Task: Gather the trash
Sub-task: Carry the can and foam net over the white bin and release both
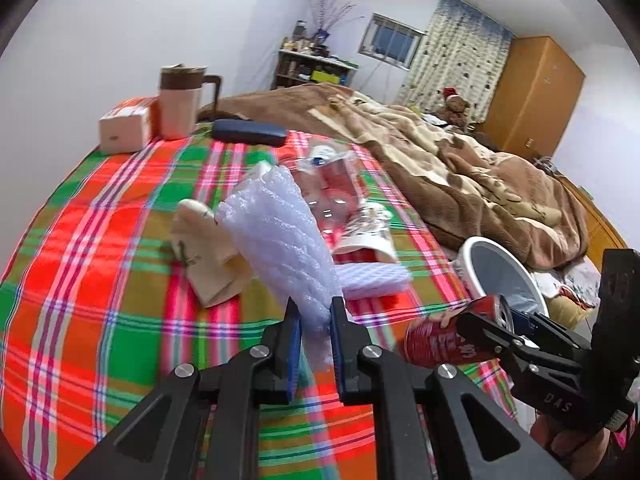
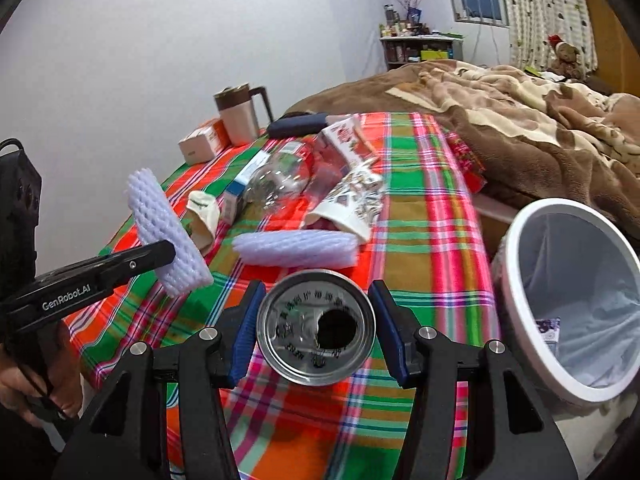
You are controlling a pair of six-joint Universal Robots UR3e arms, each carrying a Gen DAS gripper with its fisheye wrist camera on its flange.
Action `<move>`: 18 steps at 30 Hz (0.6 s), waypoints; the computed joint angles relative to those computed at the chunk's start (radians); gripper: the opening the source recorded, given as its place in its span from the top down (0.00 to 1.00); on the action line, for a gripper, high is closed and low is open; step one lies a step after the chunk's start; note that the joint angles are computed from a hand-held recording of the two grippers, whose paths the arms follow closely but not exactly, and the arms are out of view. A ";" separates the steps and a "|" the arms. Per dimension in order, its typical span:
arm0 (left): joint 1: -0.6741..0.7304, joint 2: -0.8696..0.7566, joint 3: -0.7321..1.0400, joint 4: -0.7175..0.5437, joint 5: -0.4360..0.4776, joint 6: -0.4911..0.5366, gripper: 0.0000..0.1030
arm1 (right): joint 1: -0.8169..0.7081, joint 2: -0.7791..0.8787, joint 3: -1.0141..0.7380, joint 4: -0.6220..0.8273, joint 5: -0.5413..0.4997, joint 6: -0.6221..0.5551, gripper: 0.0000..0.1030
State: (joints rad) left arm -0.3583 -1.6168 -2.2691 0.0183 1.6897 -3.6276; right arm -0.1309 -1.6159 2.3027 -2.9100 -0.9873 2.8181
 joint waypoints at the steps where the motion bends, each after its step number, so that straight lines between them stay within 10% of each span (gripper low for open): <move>1: -0.011 -0.014 0.021 -0.004 0.001 0.001 0.87 | -0.015 -0.004 0.005 -0.002 0.006 0.000 0.47; 18: -0.088 -0.147 0.211 -0.065 -0.021 0.022 0.87 | -0.161 -0.088 0.061 0.029 0.076 -0.042 0.48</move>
State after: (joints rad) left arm -0.4459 -1.7641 -2.0577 -0.0463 1.6683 -3.6059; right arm -0.2924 -1.7040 2.3634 -2.8805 -0.9109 2.7757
